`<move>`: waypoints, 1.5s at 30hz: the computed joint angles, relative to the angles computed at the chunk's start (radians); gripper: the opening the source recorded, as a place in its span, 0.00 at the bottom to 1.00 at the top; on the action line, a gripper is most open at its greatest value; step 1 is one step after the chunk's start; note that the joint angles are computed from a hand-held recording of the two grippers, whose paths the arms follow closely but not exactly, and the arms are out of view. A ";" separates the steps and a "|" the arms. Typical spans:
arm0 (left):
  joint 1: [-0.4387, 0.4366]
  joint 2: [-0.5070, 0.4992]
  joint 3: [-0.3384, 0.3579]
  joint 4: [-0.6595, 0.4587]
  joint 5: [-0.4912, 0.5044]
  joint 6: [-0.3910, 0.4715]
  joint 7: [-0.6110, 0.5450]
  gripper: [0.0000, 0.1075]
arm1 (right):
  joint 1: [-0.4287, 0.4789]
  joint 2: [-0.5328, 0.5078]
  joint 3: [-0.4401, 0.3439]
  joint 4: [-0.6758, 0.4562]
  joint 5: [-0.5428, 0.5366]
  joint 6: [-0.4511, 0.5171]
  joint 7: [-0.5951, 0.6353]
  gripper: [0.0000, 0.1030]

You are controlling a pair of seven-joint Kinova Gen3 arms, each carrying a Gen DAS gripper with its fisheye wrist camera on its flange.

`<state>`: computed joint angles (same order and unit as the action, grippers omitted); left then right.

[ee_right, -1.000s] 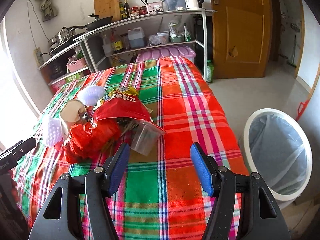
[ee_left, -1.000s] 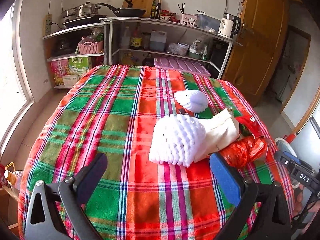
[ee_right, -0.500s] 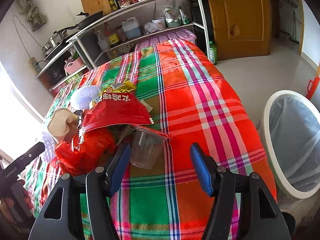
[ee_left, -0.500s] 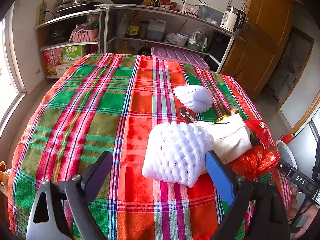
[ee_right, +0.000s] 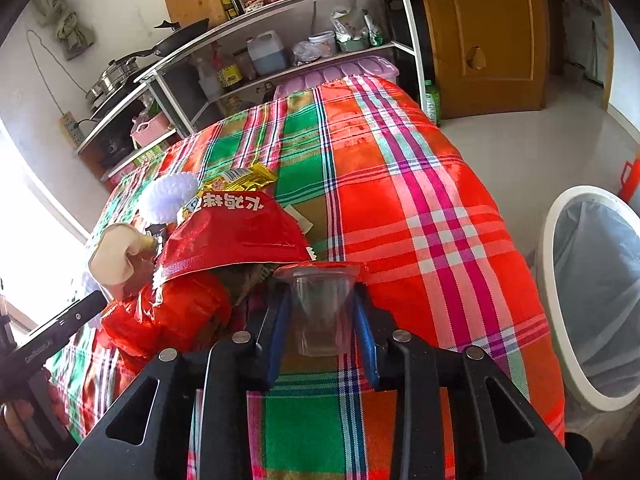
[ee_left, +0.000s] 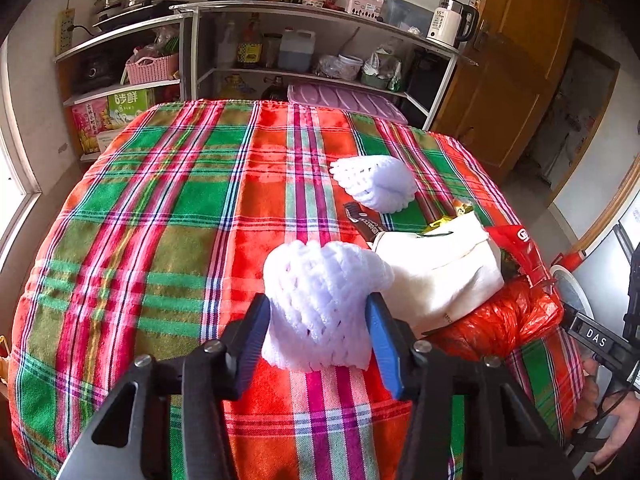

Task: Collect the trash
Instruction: 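Grasp the clear plastic cup with the right tool while the left tool grasps a white foam net, then carry the cup with the right tool while the left tool carries the foam net over the bin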

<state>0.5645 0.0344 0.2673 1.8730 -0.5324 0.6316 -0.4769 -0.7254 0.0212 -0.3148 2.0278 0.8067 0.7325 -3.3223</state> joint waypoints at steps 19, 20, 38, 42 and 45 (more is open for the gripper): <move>0.026 0.001 0.018 0.005 -0.064 0.030 0.051 0.33 | -0.046 -0.030 -0.054 0.022 0.123 0.095 -0.139 0.30; 0.022 0.000 0.022 0.007 -0.068 0.028 0.061 0.30 | -0.046 -0.032 -0.055 0.022 0.125 0.096 -0.141 0.30; 0.040 -0.072 0.111 -0.003 -0.211 0.022 0.163 0.19 | -0.092 -0.079 -0.120 0.035 0.181 0.234 -0.215 0.30; 0.059 -0.065 0.130 -0.036 -0.222 0.032 0.142 0.19 | -0.095 -0.110 -0.149 0.045 0.176 0.286 -0.232 0.30; 0.077 -0.055 0.135 -0.060 -0.225 0.025 0.122 0.19 | -0.094 -0.139 -0.175 0.053 0.164 0.328 -0.235 0.30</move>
<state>0.6419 -0.0204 0.4021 1.8126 -0.7576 0.6561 -0.3548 -0.8194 -0.1180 -0.4894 2.0813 0.9704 1.0605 -3.5572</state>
